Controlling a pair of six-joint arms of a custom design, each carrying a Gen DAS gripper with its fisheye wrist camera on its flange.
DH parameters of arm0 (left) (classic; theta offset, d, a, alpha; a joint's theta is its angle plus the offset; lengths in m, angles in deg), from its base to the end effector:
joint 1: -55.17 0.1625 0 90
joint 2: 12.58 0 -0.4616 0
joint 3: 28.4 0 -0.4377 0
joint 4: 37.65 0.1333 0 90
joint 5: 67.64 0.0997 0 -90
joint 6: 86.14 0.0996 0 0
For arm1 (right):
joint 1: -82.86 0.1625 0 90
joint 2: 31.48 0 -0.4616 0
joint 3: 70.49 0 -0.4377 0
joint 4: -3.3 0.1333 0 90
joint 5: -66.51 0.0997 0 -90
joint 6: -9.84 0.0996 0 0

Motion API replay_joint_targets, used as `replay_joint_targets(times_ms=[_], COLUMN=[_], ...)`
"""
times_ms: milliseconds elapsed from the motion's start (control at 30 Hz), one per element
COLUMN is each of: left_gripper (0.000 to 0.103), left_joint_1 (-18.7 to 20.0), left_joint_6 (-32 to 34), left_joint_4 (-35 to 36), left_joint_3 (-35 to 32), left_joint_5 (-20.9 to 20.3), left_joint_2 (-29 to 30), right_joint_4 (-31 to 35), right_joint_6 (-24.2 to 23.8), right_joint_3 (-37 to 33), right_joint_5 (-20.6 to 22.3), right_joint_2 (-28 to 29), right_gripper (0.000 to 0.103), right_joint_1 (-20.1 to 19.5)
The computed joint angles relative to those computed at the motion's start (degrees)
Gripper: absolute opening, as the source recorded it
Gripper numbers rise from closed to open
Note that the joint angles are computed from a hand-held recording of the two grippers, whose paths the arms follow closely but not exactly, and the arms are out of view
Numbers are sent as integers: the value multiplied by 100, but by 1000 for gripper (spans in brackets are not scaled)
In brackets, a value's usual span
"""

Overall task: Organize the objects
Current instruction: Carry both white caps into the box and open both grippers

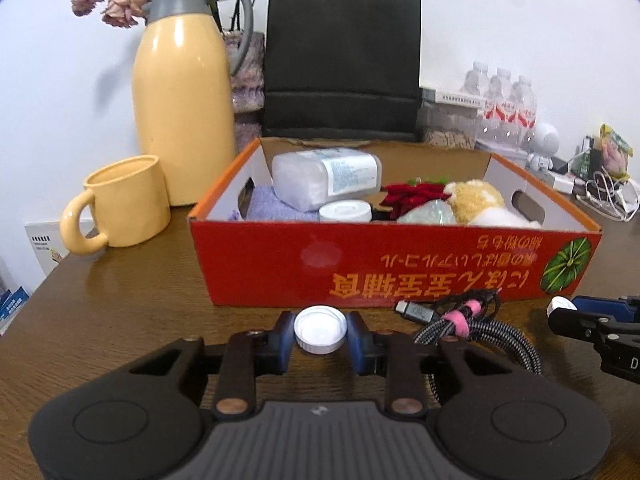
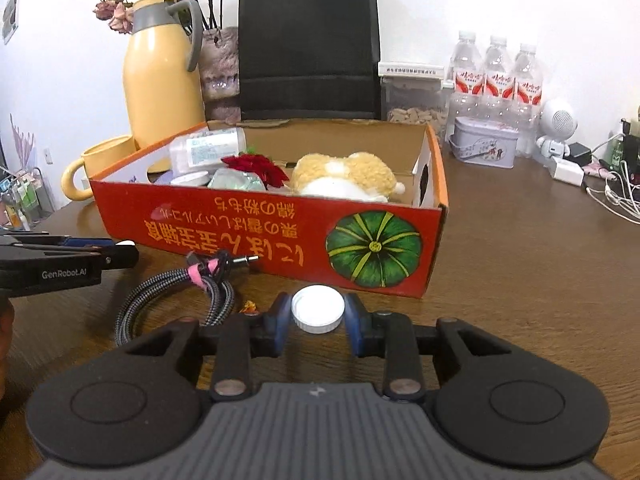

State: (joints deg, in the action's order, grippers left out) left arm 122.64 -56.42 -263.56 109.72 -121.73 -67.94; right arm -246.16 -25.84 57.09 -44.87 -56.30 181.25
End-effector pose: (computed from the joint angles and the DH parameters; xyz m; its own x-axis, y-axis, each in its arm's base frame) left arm 0.0078 -0.4816 0.1395 -0.6920 0.1677 -0.7022 0.6596 0.5421 -0.5206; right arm 0.1623 -0.4355 -0.0382 -0.7377 -0.1823 0.6501 -0.6283 0.5378 -0.5622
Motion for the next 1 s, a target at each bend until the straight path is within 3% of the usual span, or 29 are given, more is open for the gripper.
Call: replay_joint_targets(times_ms=[400, 1000], left_gripper=[27, 27], left_joint_1=[-360, -794], left_joint_6=[239, 106], left_joint_4=[-851, -697], left_joint_3=[342, -48], left_joint_5=[-182, -147], left_joint_2=[-57, -90], right_joint_4=[-674, -446], right_joint_6=[-101, -279], right_joint_3=[212, -113], right_joint_5=[491, 635], right_joint_2=[-117, -448], right_gripper=[29, 29], right_joint_1=[54, 302])
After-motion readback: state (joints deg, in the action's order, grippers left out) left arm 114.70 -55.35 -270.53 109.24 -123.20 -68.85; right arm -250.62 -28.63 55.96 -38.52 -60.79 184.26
